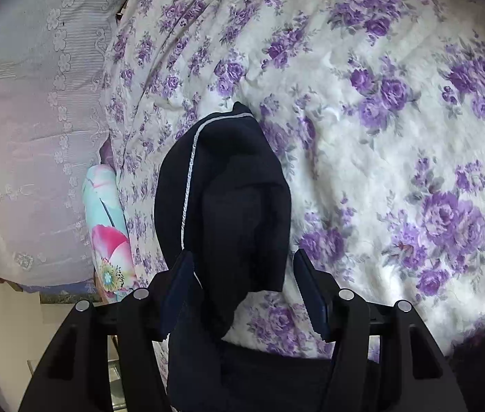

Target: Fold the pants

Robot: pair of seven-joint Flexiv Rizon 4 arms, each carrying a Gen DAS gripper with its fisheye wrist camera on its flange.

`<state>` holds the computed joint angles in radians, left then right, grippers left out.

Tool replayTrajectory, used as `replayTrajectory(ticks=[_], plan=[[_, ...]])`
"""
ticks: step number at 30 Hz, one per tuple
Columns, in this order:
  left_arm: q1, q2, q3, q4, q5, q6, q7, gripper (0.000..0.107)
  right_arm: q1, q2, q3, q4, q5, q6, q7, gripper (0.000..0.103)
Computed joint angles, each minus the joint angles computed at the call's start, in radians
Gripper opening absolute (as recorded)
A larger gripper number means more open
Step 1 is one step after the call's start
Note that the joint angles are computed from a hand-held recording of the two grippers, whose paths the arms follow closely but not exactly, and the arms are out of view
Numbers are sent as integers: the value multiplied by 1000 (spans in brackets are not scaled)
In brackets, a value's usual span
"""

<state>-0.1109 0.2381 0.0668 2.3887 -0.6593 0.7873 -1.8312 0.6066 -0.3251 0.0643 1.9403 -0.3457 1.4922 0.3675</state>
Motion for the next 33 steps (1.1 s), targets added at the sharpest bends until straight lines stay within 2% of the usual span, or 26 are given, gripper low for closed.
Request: replayTrajectory(ticks=[3,5,6,9,11,12,13,14,16,17,18,20,21,22,23,24,25,26,27,29,31,32,33], plan=[[0,-49,-11,-26,-8,-8,14,81,-5,28,16,31,-5,-14,-16,62],[-7,-69,-18,-44,-18,-10,54,76,8,60,11,64,-34,-27,-5,62],[-12,-87,-21,-60,-31,-29,89,68,13,69,9,72,-53,-36,5,62],[2,-123,-28,-97,7,-84,80,63,7,80,24,79,-91,-52,8,62],[11,-128,-24,-101,6,-106,79,54,1,83,40,74,-111,-67,-5,62],[18,-125,-17,-99,-2,-118,71,41,-7,82,55,64,-111,-85,-28,62],[20,-123,-13,-96,-30,-122,81,40,-13,84,70,52,-110,-116,-54,62],[25,-113,-4,-93,-78,-109,92,40,-17,86,81,39,-112,-149,-77,62],[42,-102,1,-116,-77,-76,101,38,-25,86,96,20,-111,-183,-111,62],[60,-112,-1,-163,-48,-30,104,34,-31,84,104,6,-105,-199,-134,62],[73,-134,-3,-214,-38,22,131,19,-36,80,107,-6,-100,-209,-152,62],[96,-209,-8,-328,-70,93,201,20,-49,63,113,-38,-82,-225,-199,62],[117,-268,-12,-395,-65,122,180,22,-51,55,112,-54,-77,-241,-213,62],[140,-330,-11,-463,-8,132,108,24,-49,47,101,-69,-84,-250,-213,62],[154,-371,-9,-508,50,124,50,24,-45,43,90,-74,-96,-244,-208,62],[157,-429,15,-583,164,80,-39,24,-43,39,81,-81,-105,-246,-203,62],[174,-460,12,-625,240,26,-84,22,-41,38,75,-88,-111,-260,-197,62],[184,-469,-1,-635,250,3,-95,22,-38,40,69,-90,-123,-273,-191,62],[187,-465,-15,-613,195,13,-49,22,-39,42,66,-88,-134,-276,-194,62],[184,-435,-40,-562,164,48,7,31,-48,47,80,-91,-128,-322,-227,62],[167,-394,-52,-503,141,98,78,49,-63,44,94,-89,-100,-353,-253,63],[160,-383,-59,-485,122,113,113,54,-71,43,96,-81,-83,-344,-253,63],[149,-383,-67,-487,130,102,147,66,-76,39,93,-71,-70,-323,-238,63]])
